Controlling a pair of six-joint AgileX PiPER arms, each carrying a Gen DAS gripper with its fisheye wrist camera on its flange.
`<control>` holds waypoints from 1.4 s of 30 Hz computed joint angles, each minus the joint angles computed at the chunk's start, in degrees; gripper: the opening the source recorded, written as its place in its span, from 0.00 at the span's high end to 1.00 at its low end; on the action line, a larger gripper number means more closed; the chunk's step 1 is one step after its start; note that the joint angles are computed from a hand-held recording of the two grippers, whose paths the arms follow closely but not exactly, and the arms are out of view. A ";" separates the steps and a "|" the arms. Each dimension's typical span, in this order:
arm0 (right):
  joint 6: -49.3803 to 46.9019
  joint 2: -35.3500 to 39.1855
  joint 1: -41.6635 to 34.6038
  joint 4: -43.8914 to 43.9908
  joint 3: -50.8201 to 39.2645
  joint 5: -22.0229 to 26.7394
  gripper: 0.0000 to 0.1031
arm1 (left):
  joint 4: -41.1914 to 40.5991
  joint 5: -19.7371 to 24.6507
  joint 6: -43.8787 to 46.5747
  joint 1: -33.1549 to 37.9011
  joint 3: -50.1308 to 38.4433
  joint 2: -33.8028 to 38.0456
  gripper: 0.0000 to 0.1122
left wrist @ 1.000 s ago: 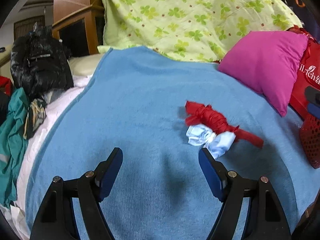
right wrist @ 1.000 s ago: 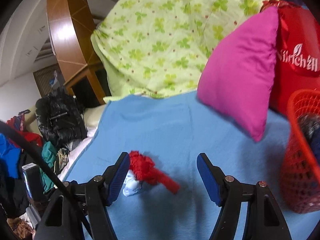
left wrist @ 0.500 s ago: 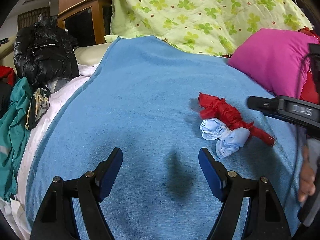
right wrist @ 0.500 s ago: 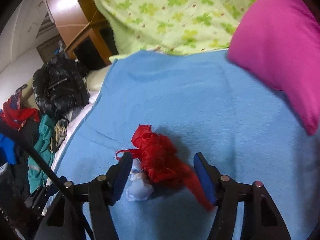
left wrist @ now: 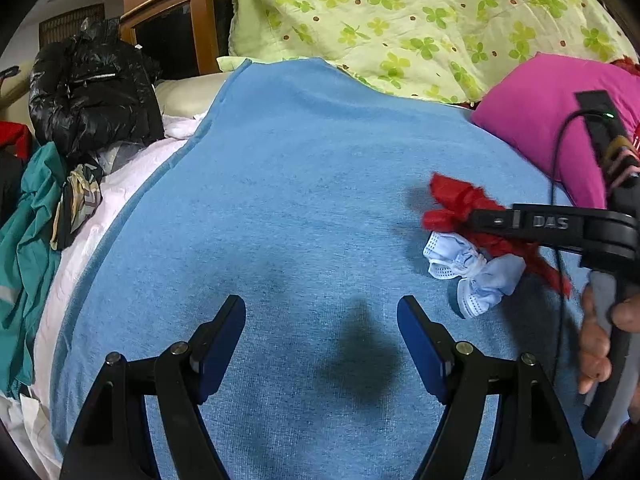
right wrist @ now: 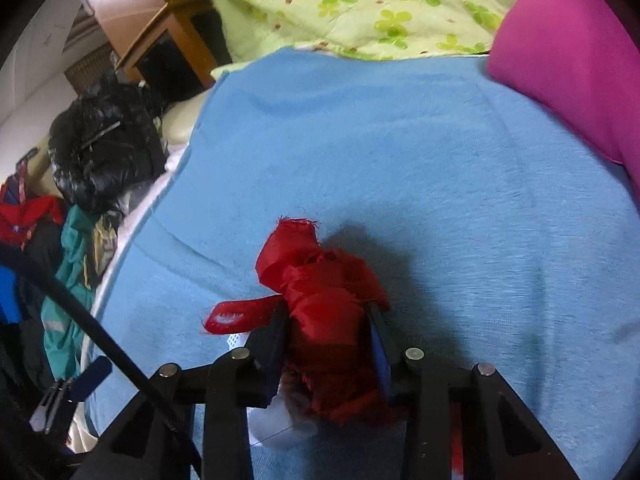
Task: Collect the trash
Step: 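Grasp the red plastic bag with the right tool, then grasp the white-blue mask with the left tool while the right holds the red bag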
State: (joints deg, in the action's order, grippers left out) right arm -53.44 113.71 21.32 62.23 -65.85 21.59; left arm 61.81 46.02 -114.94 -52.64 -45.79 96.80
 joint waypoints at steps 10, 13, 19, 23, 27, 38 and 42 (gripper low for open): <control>13.34 -6.53 -10.76 -13.05 5.54 3.83 0.63 | 0.21 -0.43 0.47 -1.30 -3.76 2.52 0.30; 13.70 -8.03 -13.92 -14.12 7.54 5.56 0.63 | 0.83 -1.38 0.36 -1.48 -5.59 3.85 0.30; 7.04 -9.97 -18.44 -10.70 11.09 8.77 0.63 | 3.74 -6.17 -0.64 -0.35 -9.41 6.50 0.30; 3.68 -10.30 -19.64 -9.63 12.65 9.41 0.62 | 4.56 -12.03 -0.83 2.39 -11.26 8.66 0.30; 1.74 -10.11 -20.19 -8.92 13.00 9.57 0.62 | 4.33 -16.58 -0.91 4.90 -12.27 10.37 0.30; 1.23 -9.79 -19.31 -8.42 13.08 8.54 0.60 | 2.16 -18.43 2.36 5.10 -14.28 12.60 0.49; 0.12 -10.03 -19.22 -7.75 13.59 7.98 0.60 | 2.49 -18.60 3.80 4.91 -14.50 12.24 0.70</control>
State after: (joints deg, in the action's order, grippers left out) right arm -53.32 103.69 2.11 54.48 -52.25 29.57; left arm 64.30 27.42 -111.14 -47.73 -60.29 109.04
